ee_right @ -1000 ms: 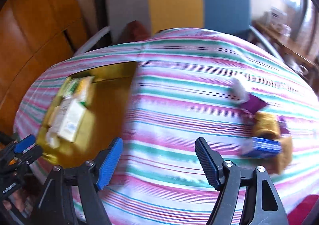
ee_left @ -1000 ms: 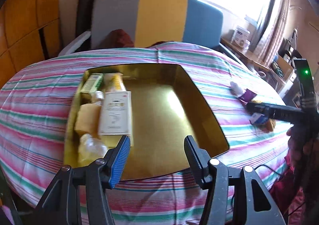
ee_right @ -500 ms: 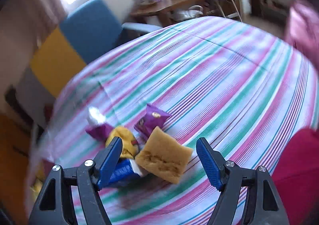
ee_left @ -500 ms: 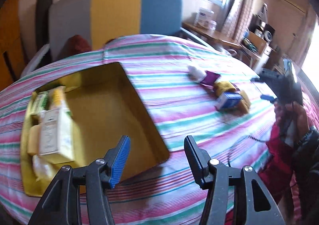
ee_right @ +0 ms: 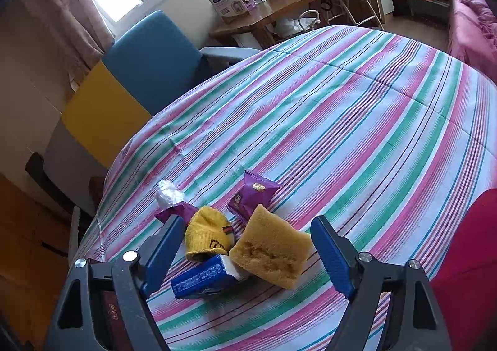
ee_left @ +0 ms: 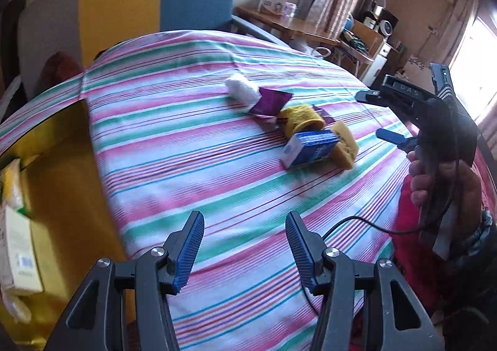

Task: Organize objects
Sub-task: 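Move the left gripper to the blue Tempo tissue pack and grasp it, then lift the Tempo pack with the left gripper while the right gripper grasps the purple candy wrapper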

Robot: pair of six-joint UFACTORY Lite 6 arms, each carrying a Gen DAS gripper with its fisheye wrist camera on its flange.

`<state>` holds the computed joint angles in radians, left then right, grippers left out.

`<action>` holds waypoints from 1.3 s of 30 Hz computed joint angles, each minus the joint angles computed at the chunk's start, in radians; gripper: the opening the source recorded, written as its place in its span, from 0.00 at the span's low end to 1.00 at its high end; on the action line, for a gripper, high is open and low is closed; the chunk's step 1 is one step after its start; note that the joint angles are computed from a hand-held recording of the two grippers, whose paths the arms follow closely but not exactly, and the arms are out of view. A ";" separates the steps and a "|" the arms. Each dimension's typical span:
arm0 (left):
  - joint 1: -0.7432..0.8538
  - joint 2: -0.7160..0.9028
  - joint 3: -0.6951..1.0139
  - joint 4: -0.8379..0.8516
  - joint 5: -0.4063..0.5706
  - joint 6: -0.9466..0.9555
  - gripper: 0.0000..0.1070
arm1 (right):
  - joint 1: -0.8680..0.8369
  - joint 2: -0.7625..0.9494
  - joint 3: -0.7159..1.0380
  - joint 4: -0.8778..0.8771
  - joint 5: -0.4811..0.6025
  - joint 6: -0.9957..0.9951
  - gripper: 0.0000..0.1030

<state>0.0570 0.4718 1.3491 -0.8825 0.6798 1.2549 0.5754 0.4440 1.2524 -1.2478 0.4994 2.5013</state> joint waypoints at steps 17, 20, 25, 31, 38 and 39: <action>-0.278 0.402 0.518 0.163 0.016 -0.170 0.64 | -0.030 -0.034 -0.071 -0.173 -0.095 0.208 0.84; -0.317 0.500 0.649 0.235 0.016 -0.220 0.63 | -0.030 -0.027 -0.062 -0.173 -0.101 0.199 0.84; -0.338 0.662 0.879 0.298 0.112 -0.310 0.46 | -0.037 -0.028 -0.067 -0.192 -0.111 0.217 0.84; -0.276 0.606 0.755 0.150 0.170 -0.203 0.27 | -0.034 -0.018 -0.052 -0.156 -0.097 0.173 0.84; -0.152 0.438 0.459 0.039 0.238 -0.158 0.22 | -0.024 -0.004 -0.020 -0.086 -0.074 0.074 0.84; -0.130 0.404 0.404 0.029 0.242 -0.150 0.22 | -0.023 -0.004 -0.019 -0.083 -0.070 0.070 0.84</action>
<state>-0.0732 0.8756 1.7534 -0.8533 0.9219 1.1053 0.5525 0.4403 1.2336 -1.3313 0.4289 2.5717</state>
